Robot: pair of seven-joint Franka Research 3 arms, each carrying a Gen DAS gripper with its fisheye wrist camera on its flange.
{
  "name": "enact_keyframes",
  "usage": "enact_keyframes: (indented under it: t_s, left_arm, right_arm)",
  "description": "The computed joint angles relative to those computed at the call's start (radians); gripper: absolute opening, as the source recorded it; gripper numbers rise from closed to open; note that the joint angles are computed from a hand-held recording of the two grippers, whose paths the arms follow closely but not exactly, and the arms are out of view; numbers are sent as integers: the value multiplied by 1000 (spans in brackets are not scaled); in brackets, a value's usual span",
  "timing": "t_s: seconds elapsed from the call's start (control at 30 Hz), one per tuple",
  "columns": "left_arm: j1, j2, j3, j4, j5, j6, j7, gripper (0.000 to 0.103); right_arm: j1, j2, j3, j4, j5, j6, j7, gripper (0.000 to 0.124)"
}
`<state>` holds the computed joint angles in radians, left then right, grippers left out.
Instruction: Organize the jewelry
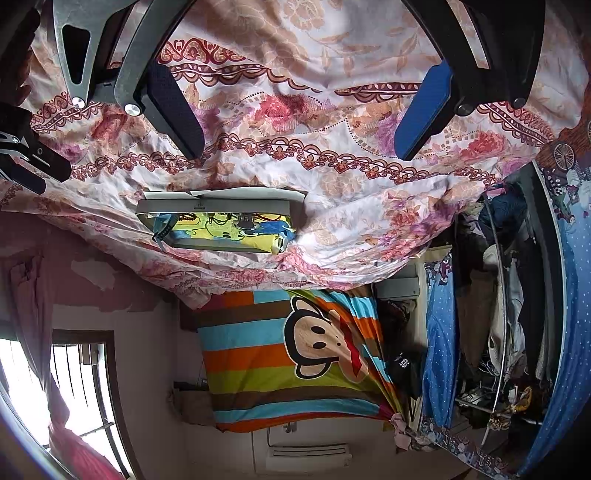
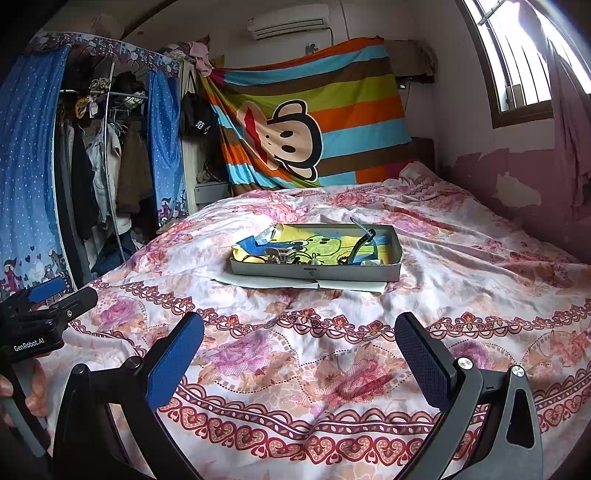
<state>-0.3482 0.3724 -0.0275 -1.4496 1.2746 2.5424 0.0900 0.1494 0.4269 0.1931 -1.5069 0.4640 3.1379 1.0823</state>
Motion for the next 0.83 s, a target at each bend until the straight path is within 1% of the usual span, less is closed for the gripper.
enact_keyframes:
  t_s: [0.07,0.23,0.33,0.6,0.7,0.83]
  left_arm:
    - [4,0,-3,1,-13,4,22,103]
    - [-18,7,2,14,10,-60,42,103]
    - [-21,10,0,20,9,-76,52,103]
    - [-16,13,-4,21,-5,-67,80,103]
    - [-17,14,-3,21,-7,-64,86,103]
    - [-17,14,-2,21,-11,-62,87,103]
  right_arm:
    - [0,1,-1,3,-2,-2,1,101]
    - [-1,0,1,0,-1,-2,0,101]
    - [-2,-3,3,-6,0,0,-1,101]
    - [2,1,-3,3,-3,-5,2,101]
    - [-9,-5,12,-13,4,1,-10,101]
    - [-6,-6,9,-15,6,2,-10,101]
